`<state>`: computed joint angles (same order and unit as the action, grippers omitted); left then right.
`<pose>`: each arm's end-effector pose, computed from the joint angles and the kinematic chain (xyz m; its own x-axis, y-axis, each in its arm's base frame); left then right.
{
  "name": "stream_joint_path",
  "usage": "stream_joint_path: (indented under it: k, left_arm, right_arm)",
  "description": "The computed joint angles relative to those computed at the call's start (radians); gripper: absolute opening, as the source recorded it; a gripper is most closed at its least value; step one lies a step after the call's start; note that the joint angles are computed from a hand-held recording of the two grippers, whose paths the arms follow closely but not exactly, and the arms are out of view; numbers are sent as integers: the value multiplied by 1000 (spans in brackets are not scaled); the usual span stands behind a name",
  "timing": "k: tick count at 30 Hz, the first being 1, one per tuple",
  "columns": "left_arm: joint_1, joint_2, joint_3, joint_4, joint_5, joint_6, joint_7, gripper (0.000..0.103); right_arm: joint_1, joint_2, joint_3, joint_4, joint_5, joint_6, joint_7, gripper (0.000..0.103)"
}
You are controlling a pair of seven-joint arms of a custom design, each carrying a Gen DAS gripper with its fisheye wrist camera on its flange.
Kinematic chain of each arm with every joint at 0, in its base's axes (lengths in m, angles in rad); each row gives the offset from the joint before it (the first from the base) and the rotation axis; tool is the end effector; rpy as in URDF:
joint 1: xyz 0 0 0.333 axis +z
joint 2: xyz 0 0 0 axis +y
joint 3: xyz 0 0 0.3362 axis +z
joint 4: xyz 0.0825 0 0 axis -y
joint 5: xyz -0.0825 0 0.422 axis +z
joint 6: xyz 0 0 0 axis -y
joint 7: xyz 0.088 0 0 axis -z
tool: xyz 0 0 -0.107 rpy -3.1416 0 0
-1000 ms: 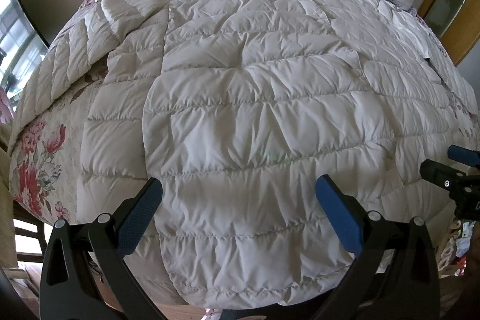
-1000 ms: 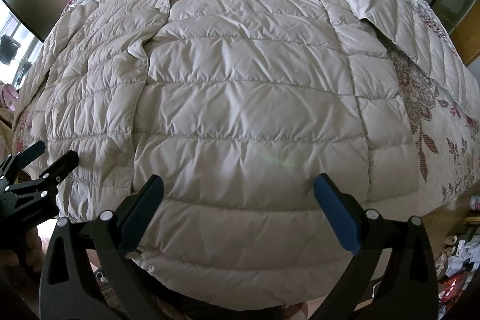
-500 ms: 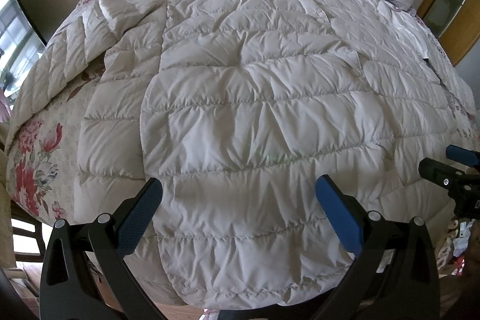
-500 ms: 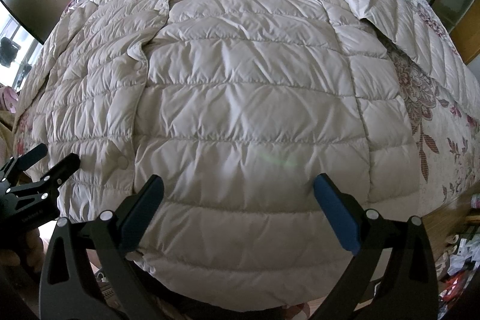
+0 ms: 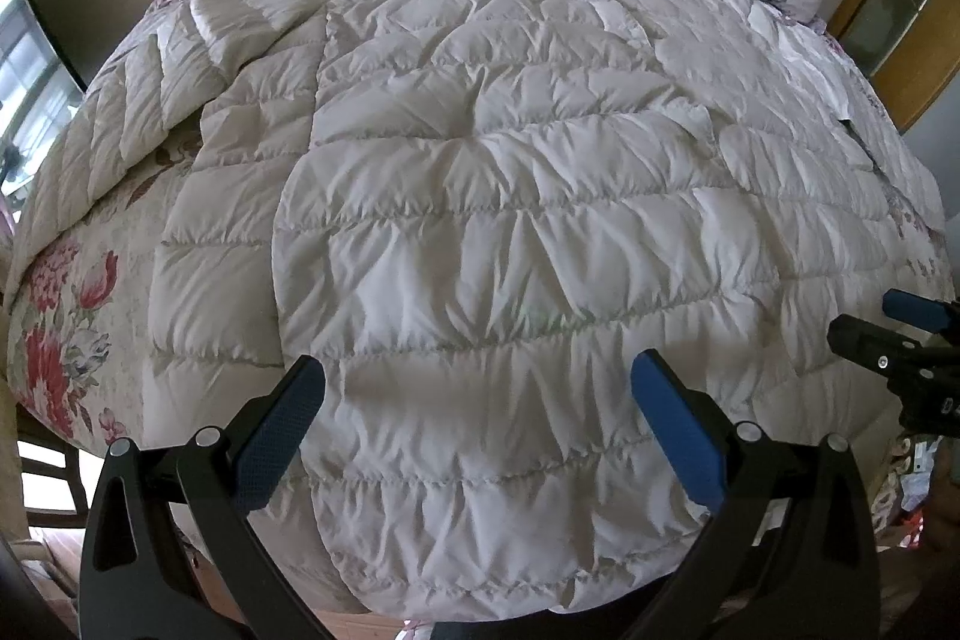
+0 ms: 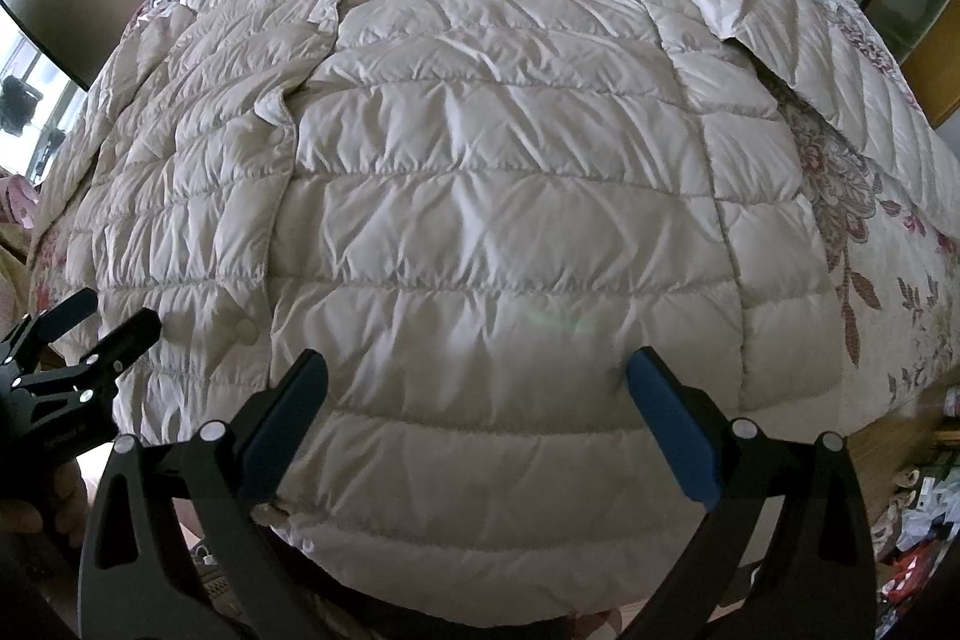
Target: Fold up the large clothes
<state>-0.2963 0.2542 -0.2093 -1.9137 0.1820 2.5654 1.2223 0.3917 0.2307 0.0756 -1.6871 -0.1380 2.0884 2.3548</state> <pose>0.5992 -0.3253 0.4075 -0.2767 -0.9601 0.0398 -0.8857 0.2387 -0.3983 0.6182 0.2998 0.4857 -0.2552 -0.9661 -0.0385 -0.9458 0.2578 -0.1976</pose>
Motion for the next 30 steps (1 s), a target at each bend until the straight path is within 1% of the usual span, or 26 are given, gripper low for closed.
stream_joint_path:
  k: [3,5,8,9,11,15,17,18,19,21,23,25,27,29,30]
  left_arm:
    - [12,3,-10,3,-34,10,32,102]
    - [18,5,-14,5,-57,20,52,102]
    - [16,10,-8,13,-61,28,52,102]
    - [17,14,-8,17,-66,31,53,102]
    - [28,25,-14,31,-97,29,70,102]
    - [46,49,-26,64,-160,5,114,102]
    - [58,60,-33,78,-204,0,133,102]
    - [57,62,-31,81,-210,1,132,102]
    - [57,65,-29,85,-215,4,133,102]
    - [57,72,-28,96,-223,9,137,102]
    - [61,85,-32,115,-241,14,148,102]
    - [61,95,-32,131,-249,21,152,102]
    - [60,106,-29,149,-254,28,148,102]
    - [65,113,-32,161,-270,36,146,102]
    - [65,117,-31,166,-272,37,142,102]
  right_arm:
    - [3,-2,-9,-7,-31,11,29,100]
    - [1,-20,-23,-38,-69,51,84,100]
    - [-31,-71,-49,-129,-106,169,182,100]
    - [-51,-94,-58,-172,-97,223,217,100]
    - [-91,-136,-74,-241,-88,292,289,100]
    - [-180,-232,-104,-398,-114,440,506,100]
    - [-234,-286,-113,-481,-161,526,656,95]
    - [-262,-309,-113,-518,-180,566,723,88]
    - [-287,-327,-111,-546,-188,595,767,82]
    - [-336,-357,-104,-597,-207,640,852,77]
    - [-385,-381,-95,-640,-230,667,933,74]
    - [-426,-399,-88,-674,-240,684,996,68]
    - [-475,-410,-76,-704,-280,729,1074,64]
    - [-503,-416,-72,-712,-292,738,1095,58]
    - [-515,-418,-67,-714,-303,736,1105,53]
